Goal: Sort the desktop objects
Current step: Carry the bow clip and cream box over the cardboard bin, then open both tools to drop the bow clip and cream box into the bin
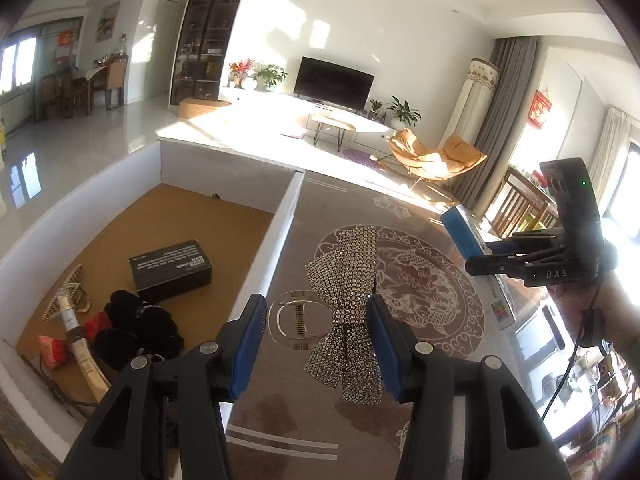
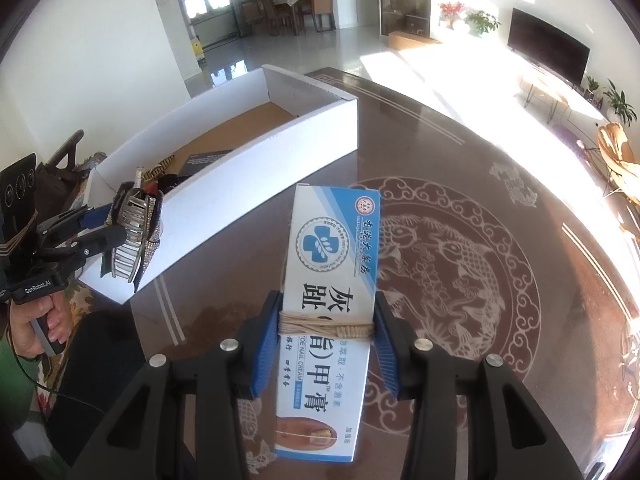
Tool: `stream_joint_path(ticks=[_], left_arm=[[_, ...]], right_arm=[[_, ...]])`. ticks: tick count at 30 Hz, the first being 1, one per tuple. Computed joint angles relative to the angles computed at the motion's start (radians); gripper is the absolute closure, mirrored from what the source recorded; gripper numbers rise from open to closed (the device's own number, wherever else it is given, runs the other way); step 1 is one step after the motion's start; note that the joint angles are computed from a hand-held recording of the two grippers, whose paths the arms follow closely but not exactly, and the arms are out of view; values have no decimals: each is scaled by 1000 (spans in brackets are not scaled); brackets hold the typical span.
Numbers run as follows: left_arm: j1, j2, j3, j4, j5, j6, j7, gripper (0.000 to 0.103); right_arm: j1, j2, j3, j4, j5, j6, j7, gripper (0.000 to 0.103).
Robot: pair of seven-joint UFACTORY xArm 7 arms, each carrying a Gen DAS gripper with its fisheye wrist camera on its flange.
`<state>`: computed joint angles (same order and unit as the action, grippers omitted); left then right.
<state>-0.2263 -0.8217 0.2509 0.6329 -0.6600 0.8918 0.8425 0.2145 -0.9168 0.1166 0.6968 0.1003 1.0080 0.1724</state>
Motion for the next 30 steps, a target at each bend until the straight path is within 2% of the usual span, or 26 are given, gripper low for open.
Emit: stream_joint_path(ticks=[6,9,11,15,17,18,19,20,21,23,25,28,30], left_arm=[[105,222,76,191,63,-43,2,52],[178,328,56,227,110,-85,-9,52],[223,393,32,240,146,-106,-25,52],[297,491,-27,257,224,-118,-88,51],[329,522,-63,260,281,-135,-142,51],[336,525,-76,253,298,-143,-160,50],[339,526,-81,250,305,-146,-166,49],[338,522,-82,244,302,-149,-166,40],[337,511,-84,233,297,-158,-167,27],[338,480,-89,211,293,-186,-190,18],[347,454,-105,197,319,-206,-249,18],[349,428,-115,201,361,-181,-327,18],[347,399,-125,190,385,-180,-372,18]], right_arm=[[104,401,61,286,98,-236,4,59],[154,611,104,427,112,-339,24,59],[180,744,128,515,94,-356,50,59],[223,952,143,633,-27,-308,135,58],[241,1025,132,673,-44,-273,151,55],[246,1051,128,689,-39,-254,140,49],[254,1068,121,705,-60,-236,148,30],[263,1070,114,710,-85,-231,160,16],[267,1062,108,707,-103,-235,166,13],[254,1026,99,698,-91,-212,136,11],[248,1014,94,731,-98,-140,123,9],[236,962,88,736,-122,-42,103,4],[225,932,87,724,-100,3,86,2]])
